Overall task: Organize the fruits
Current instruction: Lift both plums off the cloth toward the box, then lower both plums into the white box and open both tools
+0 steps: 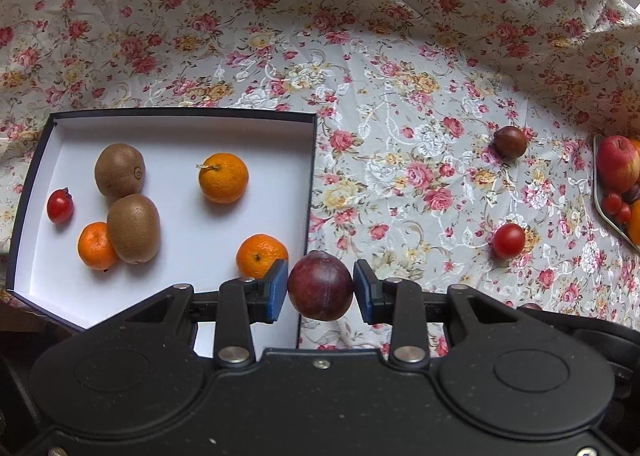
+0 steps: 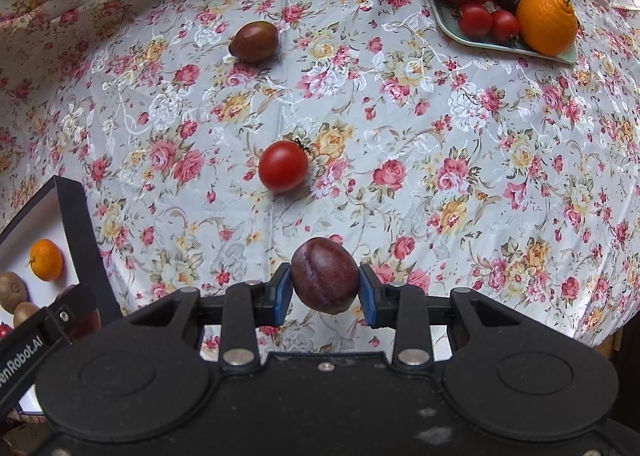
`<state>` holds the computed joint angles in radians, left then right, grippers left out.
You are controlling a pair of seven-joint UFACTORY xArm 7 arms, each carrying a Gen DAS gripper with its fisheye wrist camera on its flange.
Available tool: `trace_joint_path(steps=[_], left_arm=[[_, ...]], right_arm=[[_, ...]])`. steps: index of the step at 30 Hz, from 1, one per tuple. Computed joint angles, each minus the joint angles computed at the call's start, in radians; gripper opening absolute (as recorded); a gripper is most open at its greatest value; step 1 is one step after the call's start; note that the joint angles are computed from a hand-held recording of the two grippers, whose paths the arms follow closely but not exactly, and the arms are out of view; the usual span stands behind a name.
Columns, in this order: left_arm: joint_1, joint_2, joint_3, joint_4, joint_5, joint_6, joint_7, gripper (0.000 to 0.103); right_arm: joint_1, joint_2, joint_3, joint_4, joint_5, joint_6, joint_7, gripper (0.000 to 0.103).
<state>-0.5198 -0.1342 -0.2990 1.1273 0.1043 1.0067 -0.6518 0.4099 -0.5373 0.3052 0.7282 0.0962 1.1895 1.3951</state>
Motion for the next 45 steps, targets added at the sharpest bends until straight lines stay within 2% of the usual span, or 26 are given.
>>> trace_joint_path(steps=[11,20,30,38,45], left_arm=[[0.082,-0.096,0.049,-0.117,-0.007,0.004,0.032,0.044],[0.175,-0.156,0.078,-0.191,0.035,0.01,0.03,0.044],[0.267,-0.211,0.112,-0.254,0.066,0.01,0.022,0.044],[0.311,-0.235,0.121,-0.278,0.08,0.002,0.022,0.044],[0.321,-0.251,0.132,-0.294,0.051,-0.011,0.046,0.044]], right_arm=[[0.017,0.158,0.029,0.125,-0.051,-0.064,0.02,0.035],[0.055,0.346,0.038,0.295,-0.172,-0.136,0.051,0.035],[0.128,0.515,0.013,0.443,-0.271,-0.226,0.071,0.036],[0.198,0.645,-0.016,0.561,-0.304,-0.24,0.06,0.036],[0.253,0.705,-0.038,0.626,-0.34,-0.233,0.057,0.036]])
